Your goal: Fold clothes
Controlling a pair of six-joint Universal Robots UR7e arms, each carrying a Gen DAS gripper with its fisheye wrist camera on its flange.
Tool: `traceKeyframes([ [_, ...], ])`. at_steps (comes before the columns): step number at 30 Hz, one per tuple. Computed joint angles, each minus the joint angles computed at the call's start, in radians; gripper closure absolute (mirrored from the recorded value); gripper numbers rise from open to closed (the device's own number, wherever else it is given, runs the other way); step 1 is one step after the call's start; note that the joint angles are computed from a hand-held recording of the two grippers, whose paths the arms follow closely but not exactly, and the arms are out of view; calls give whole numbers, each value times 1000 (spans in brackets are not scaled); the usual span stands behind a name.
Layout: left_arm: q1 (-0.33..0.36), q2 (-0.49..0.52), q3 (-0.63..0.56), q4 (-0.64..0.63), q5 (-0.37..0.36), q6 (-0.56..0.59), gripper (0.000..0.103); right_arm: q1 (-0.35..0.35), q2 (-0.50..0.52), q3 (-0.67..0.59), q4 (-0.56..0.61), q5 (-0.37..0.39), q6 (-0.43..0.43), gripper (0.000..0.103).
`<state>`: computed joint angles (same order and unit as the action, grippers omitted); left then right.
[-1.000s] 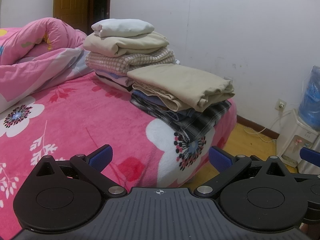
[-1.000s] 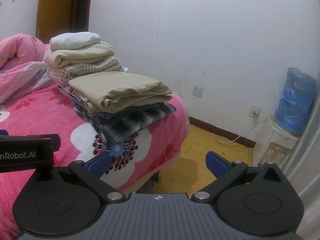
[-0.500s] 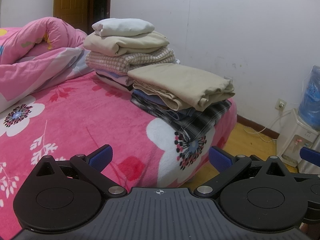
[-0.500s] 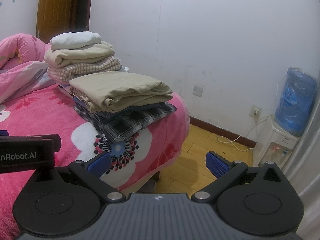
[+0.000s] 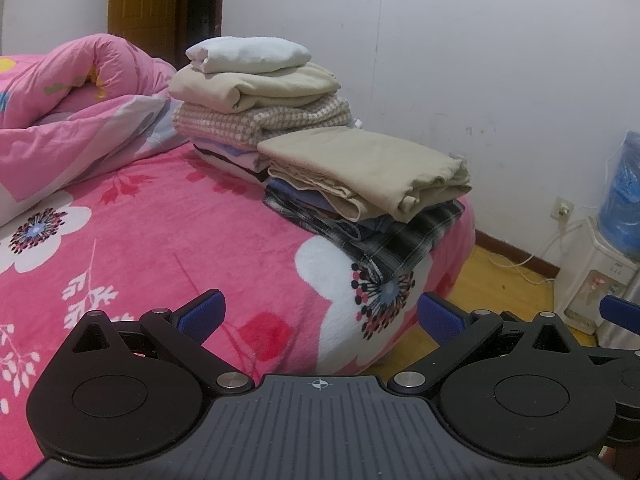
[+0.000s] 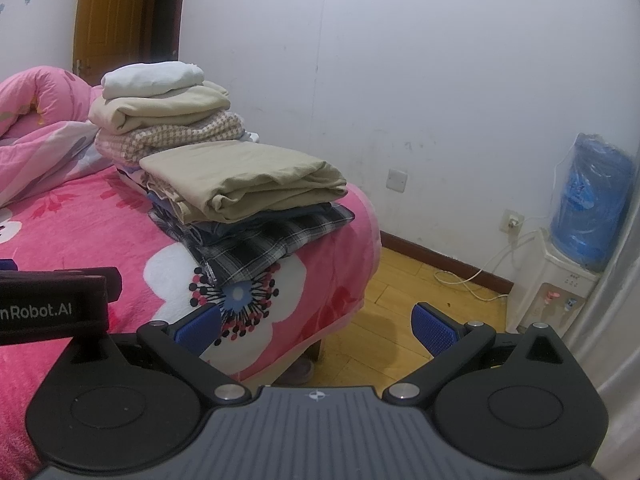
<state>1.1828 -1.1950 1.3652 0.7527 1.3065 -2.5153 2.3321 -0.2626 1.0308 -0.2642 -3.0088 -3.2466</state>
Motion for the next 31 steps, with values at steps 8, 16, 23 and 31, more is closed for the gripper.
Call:
traceKeyframes([
  [8,4,3,-7,6,3,2,0,0,-5,10,-31,1,-24,0],
  [16,5,4,-7,7,0,1,0,-2,-17,33,-80,-2,-60,0],
  [23,5,5,-6,5,-1,-1,0,-2,-18,37,-91,-3,-69,0],
  [31,7,4,-7,7,-1,-1,0,-3,-21,42,-110,-3,-85,0],
])
